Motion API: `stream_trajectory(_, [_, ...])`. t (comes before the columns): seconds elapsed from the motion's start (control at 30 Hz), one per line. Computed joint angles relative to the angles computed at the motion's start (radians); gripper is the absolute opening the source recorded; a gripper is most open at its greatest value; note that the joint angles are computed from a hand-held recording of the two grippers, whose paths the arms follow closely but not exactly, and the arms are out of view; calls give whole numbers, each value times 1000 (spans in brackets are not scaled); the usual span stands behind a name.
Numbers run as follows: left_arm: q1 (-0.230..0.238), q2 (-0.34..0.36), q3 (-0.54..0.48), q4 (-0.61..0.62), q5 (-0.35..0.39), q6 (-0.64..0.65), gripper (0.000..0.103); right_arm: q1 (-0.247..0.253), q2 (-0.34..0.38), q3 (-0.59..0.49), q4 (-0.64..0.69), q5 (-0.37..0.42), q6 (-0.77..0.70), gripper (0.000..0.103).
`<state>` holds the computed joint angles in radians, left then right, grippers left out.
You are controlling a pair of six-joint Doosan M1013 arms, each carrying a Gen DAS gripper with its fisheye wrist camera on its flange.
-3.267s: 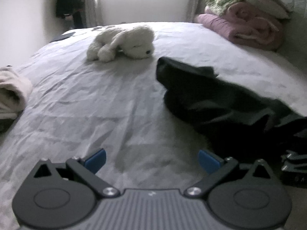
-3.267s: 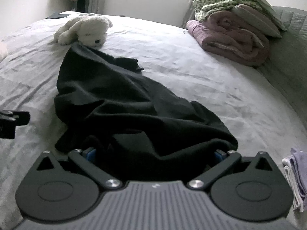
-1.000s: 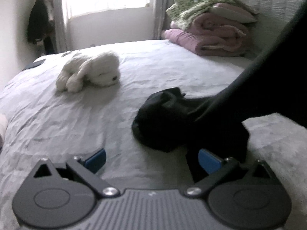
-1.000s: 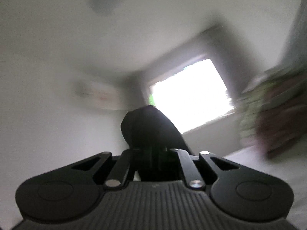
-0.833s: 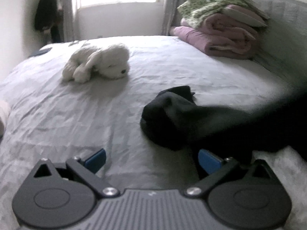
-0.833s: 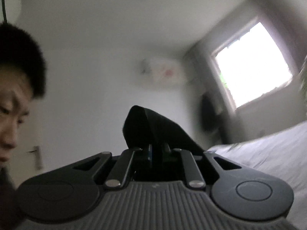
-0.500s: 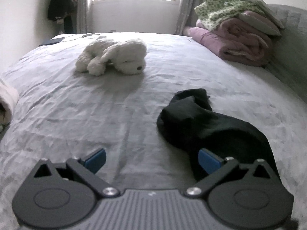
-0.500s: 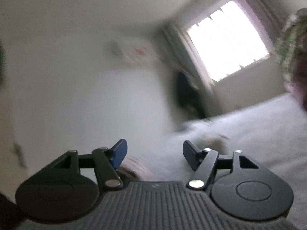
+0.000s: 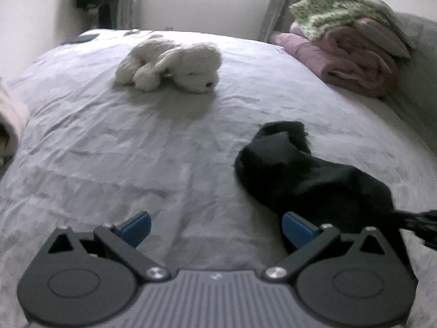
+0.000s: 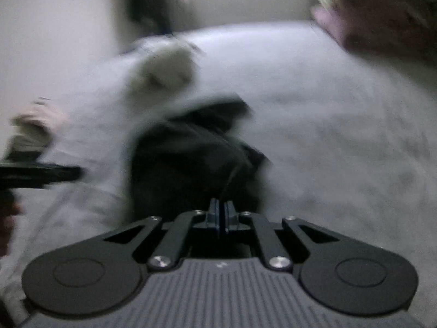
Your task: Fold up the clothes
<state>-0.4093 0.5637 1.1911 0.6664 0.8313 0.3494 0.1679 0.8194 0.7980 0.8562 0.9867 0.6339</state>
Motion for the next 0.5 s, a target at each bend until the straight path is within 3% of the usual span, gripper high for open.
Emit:
stream_trajectory(0.1, [11,-22,28,9,-25,-71,103,3,-45,78,182,110,-242,6])
stream_trajectory(0.2, [19,-34,43,13,-26,-128,103,22,-91,164,194,255,-412,5])
stream_trajectory(0.37, [26,-36,45,-20,-41,-98,103,60,-119,224,119,424,-496,5])
stream_trajectory(0.5, [21,-32,40,-36,-72,5,103,56,-90,170,111,553,-510,7])
